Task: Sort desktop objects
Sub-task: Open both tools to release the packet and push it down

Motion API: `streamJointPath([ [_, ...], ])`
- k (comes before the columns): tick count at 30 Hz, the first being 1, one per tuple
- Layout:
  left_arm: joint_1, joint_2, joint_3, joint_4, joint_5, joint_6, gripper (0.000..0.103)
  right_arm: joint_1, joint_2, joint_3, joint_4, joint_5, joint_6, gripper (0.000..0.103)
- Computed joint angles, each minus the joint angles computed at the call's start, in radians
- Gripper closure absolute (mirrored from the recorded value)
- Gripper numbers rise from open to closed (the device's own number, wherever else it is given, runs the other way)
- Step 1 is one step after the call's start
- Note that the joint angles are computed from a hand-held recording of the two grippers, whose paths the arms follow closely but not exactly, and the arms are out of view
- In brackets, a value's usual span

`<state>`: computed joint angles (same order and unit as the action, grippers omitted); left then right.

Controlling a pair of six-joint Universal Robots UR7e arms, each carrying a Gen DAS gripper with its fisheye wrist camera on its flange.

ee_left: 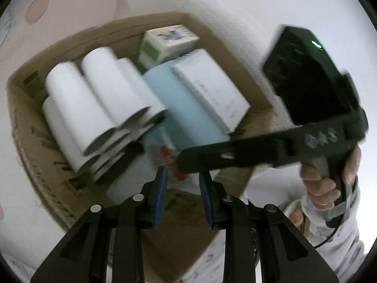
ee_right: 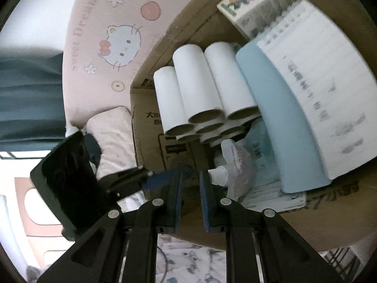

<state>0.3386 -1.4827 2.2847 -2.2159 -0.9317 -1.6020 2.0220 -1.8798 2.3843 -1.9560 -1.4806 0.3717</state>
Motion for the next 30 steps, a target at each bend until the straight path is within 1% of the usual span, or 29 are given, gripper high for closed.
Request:
streamJointPath([
  [1, 0.008, 0.028, -0.013, -0.007, 0.005, 0.020, 0.067, -0.009, 0.003, 0.005, -0.006, 0.013, 0.005, 0.090],
  [2, 0.012, 0.049, -0.034, 0.028, 0.009, 0.020, 0.064, -0.014, 0.008, 0.006, -0.005, 0.025, 0.005, 0.090],
  [4, 0.021, 0.089, -0.085, 0.144, 0.019, -0.019, 0.063, -0.014, 0.018, 0.005, -0.005, 0.036, 0.010, 0.090],
  [6, 0.029, 0.111, -0.107, 0.205, 0.023, -0.065, 0.063, 0.002, 0.036, -0.005, 0.001, 0.030, 0.017, 0.090],
  [7, 0.029, 0.115, -0.110, 0.221, 0.027, -0.085, 0.065, 0.005, 0.041, -0.009, 0.001, 0.030, 0.015, 0.090],
  [8, 0.026, 0.114, -0.108, 0.229, 0.030, -0.100, 0.072, 0.008, 0.047, -0.015, 0.008, 0.028, 0.014, 0.090],
  [9, 0.026, 0.113, -0.102, 0.219, 0.030, -0.114, 0.083, 0.013, 0.050, -0.021, 0.011, 0.022, 0.013, 0.090],
  [12, 0.023, 0.095, -0.082, 0.203, 0.022, -0.150, 0.083, 0.016, 0.040, -0.037, 0.015, 0.010, 0.008, 0.090],
  [14, 0.022, 0.083, -0.075, 0.209, 0.012, -0.189, 0.083, 0.031, 0.037, -0.060, 0.029, -0.043, 0.006, 0.090],
  [16, 0.019, 0.063, -0.053, 0.183, 0.008, -0.220, 0.083, 0.077, 0.049, -0.086, 0.046, -0.149, 0.026, 0.090],
  [17, 0.018, 0.058, -0.048, 0.180, 0.005, -0.230, 0.083, 0.091, 0.059, -0.094, 0.061, -0.189, 0.034, 0.090],
  [18, 0.016, 0.051, -0.041, 0.171, -0.001, -0.240, 0.083, 0.097, 0.066, -0.097, 0.070, -0.209, 0.038, 0.090],
  [21, 0.017, 0.042, -0.036, 0.160, -0.022, -0.264, 0.083, 0.100, 0.095, -0.094, 0.092, -0.233, 0.024, 0.090],
  [25, 0.022, 0.029, -0.034, 0.156, -0.063, -0.297, 0.083, 0.122, 0.169, -0.096, 0.110, -0.272, 0.006, 0.090],
  [28, 0.040, 0.045, -0.078, 0.221, -0.123, -0.274, 0.082, 0.131, 0.210, -0.106, 0.120, -0.276, -0.017, 0.090],
  [30, 0.044, 0.053, -0.097, 0.250, -0.144, -0.273, 0.079, 0.140, 0.225, -0.116, 0.126, -0.282, -0.031, 0.090],
])
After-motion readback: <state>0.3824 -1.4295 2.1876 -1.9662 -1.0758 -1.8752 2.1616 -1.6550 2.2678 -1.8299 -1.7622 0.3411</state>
